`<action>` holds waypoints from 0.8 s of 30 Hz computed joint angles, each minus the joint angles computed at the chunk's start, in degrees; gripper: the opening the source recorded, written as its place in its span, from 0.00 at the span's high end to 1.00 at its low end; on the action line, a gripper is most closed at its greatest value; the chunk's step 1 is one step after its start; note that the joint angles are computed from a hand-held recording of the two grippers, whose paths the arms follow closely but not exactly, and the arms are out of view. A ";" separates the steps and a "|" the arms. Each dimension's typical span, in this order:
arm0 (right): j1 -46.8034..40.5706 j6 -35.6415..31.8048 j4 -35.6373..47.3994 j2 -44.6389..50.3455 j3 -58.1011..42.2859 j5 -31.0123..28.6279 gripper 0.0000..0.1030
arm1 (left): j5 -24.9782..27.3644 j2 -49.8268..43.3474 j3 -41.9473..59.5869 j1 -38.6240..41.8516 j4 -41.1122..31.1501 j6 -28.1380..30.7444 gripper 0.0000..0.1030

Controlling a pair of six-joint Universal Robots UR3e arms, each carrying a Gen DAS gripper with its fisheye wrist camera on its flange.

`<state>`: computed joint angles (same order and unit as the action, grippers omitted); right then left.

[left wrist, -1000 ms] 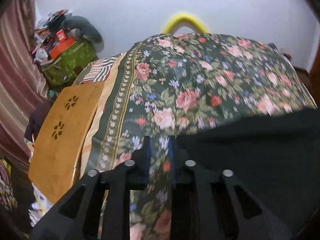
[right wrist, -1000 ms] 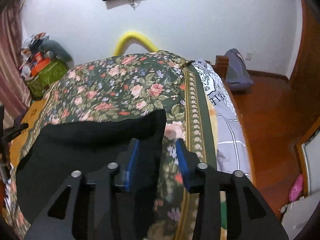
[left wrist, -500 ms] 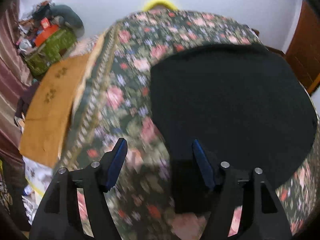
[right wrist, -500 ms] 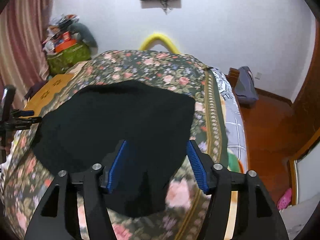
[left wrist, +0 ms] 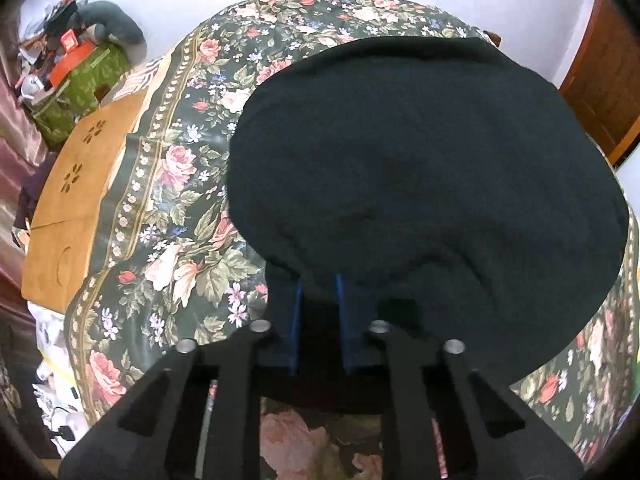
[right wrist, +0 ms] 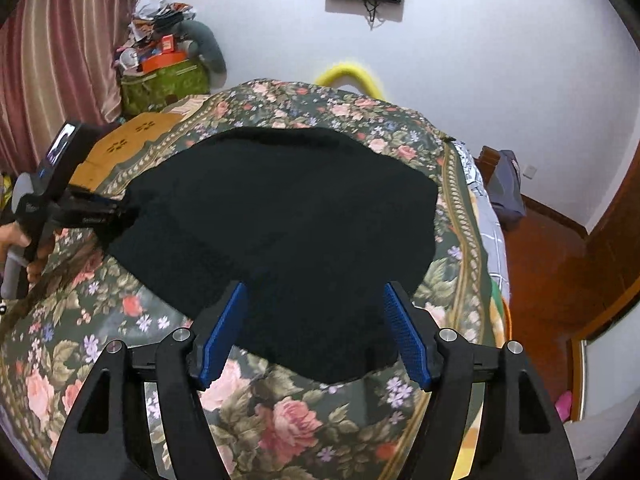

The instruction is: Fold small clothes

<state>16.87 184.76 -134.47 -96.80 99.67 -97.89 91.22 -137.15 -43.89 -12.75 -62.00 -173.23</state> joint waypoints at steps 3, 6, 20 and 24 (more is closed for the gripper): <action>1.46 0.98 -0.04 -0.85 1.30 -0.54 0.35 | -0.58 4.03 -7.28 0.45 3.10 1.59 0.97; 2.37 2.40 -0.65 -2.07 3.15 -0.51 0.35 | -0.17 10.23 -17.99 0.16 7.86 3.33 0.98; 8.74 7.29 0.24 -7.32 7.35 -3.02 0.35 | -3.76 31.31 -41.28 -3.66 8.96 2.74 0.99; 8.62 8.62 1.21 -9.85 9.09 -2.73 0.35 | -5.38 32.81 -42.08 -6.71 7.83 1.26 0.99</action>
